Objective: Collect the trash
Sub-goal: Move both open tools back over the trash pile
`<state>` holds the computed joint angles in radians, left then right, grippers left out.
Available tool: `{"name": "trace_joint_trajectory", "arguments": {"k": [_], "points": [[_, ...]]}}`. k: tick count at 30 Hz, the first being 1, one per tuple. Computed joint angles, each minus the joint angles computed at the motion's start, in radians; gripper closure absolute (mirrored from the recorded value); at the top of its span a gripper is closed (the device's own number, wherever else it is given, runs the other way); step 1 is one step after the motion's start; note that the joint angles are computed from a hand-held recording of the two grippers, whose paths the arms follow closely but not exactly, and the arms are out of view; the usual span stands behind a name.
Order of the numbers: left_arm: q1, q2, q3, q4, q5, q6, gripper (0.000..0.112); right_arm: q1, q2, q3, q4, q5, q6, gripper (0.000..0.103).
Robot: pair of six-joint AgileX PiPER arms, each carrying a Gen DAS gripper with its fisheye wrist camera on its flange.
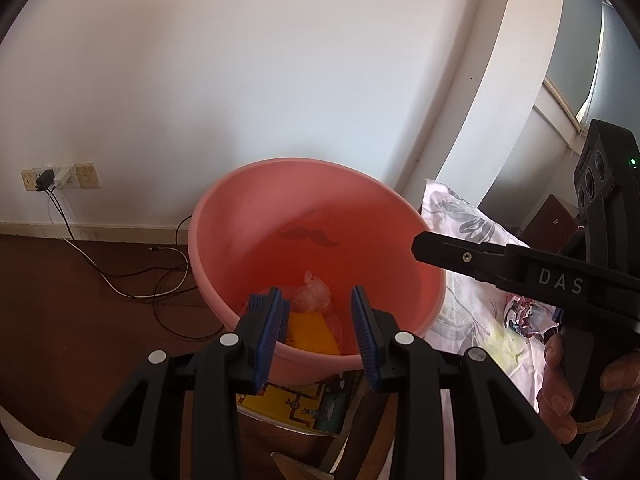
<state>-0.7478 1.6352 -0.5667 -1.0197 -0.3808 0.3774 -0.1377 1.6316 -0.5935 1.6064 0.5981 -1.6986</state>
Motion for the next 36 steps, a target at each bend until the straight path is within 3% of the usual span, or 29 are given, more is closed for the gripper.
{"name": "trace_joint_trajectory", "arguments": {"k": [11,18,27,36], "points": [[-0.062,-0.017,-0.022,-0.106,-0.015,0.101,0.077,-0.058,-0.116,0.057,-0.072,0.006,0.021,0.067],[-0.106,-0.01,-0.053,-0.146,-0.013,0.142,0.075,-0.183,-0.197,0.122,-0.13,0.048,0.015,0.067],[-0.16,0.02,-0.118,-0.199,0.002,0.227,0.075,-0.47,-0.281,0.188,-0.285,0.163,0.007,0.067],[-0.227,0.133,-0.252,-0.143,0.064,0.207,0.075,-0.832,-0.284,0.222,-0.434,0.268,-0.079,0.067]]}}
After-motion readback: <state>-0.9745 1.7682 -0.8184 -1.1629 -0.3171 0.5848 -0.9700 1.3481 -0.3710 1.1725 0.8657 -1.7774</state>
